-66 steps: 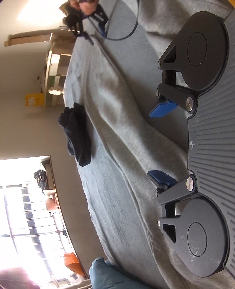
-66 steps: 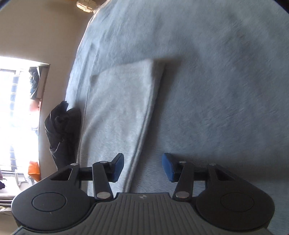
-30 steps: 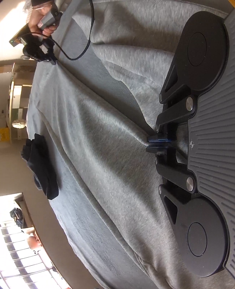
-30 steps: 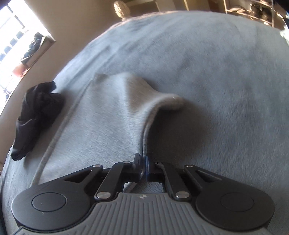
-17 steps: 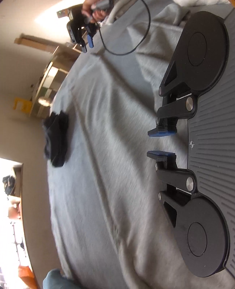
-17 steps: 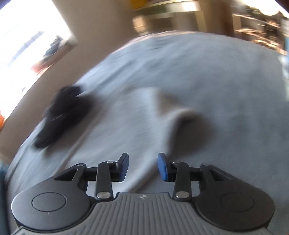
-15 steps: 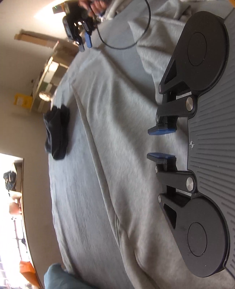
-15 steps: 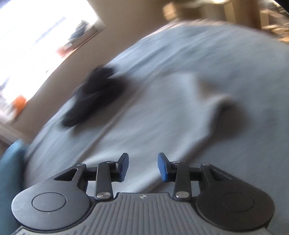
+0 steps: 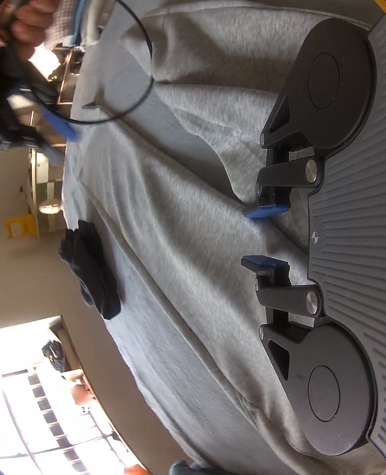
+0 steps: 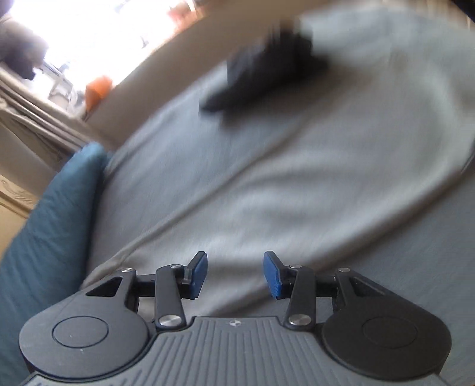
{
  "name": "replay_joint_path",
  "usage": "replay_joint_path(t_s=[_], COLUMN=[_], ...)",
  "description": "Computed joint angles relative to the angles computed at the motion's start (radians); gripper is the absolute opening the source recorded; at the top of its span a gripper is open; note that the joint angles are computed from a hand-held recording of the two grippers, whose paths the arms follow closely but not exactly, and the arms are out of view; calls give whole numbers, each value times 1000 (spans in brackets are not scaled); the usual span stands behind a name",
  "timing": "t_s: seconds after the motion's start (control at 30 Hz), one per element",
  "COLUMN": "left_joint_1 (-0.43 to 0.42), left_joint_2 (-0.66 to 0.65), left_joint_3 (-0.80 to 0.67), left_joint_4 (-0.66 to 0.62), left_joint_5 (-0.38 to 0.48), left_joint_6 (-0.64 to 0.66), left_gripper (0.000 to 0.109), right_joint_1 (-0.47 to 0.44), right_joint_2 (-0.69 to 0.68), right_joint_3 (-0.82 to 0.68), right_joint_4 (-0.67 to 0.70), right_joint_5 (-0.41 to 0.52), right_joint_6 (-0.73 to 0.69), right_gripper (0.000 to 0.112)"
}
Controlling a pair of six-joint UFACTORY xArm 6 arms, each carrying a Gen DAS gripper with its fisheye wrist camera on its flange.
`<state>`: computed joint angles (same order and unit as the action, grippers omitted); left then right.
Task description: Fold clothes
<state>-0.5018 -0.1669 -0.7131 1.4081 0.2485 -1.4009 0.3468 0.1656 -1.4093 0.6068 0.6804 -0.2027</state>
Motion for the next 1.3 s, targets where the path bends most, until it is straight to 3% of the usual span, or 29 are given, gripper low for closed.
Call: replay_joint_path(t_s=[0.13,0.2,0.27,0.33,0.43,0.5,0.6,0.7,0.87,1.0,1.07,1.1,1.13,1.27,1.3], left_joint_1=[10,9,13,16,7,-7,-18,-19,-33,-32,-21,-13,-3,33,40], left_joint_2=[9,11,8,5,-1,2,16,29,42,57,66,72,78,82,78], left_joint_3=[-2,-4,-4,-4,-5,-10,-19,-25,-39,-46,-50,-53,-58,-70,-72], left_joint_4=[42,42,16,-15,-52,-75,-118,-134,-102,-45,9,28,46,58,48], left_joint_5=[-29,-23,-25,-26,2,30,56,72,97,76,48,31,13,-32,-29], left_joint_6=[-61,-67,-57,-44,-30,-18,6,2,-18,-40,-68,-78,-88,-76,-69], left_gripper=[29,29,29,29,30,33,36,38,40,40,44,46,47,45,32], right_joint_1=[-22,-45,-71,-95,-96,-49,46,89,55,60,72,76,81,78,78], right_joint_2=[-252,-371,-488,-580,-647,-646,-576,-358,47,227,235,233,231,241,243], right_joint_3=[211,296,358,384,410,460,509,396,85,-38,-18,-8,0,-13,-19], right_joint_4=[-267,-393,-389,-313,-217,-148,-67,93,341,286,374,428,482,633,651], right_joint_5=[-264,-345,-325,-221,-48,-32,-75,-38,126,160,122,101,80,48,48], right_joint_6=[32,60,17,-81,-177,-254,-318,-296,22,267,216,169,122,24,16], right_gripper=[45,45,45,52,65,65,62,57,58,56,43,27,20,10,10])
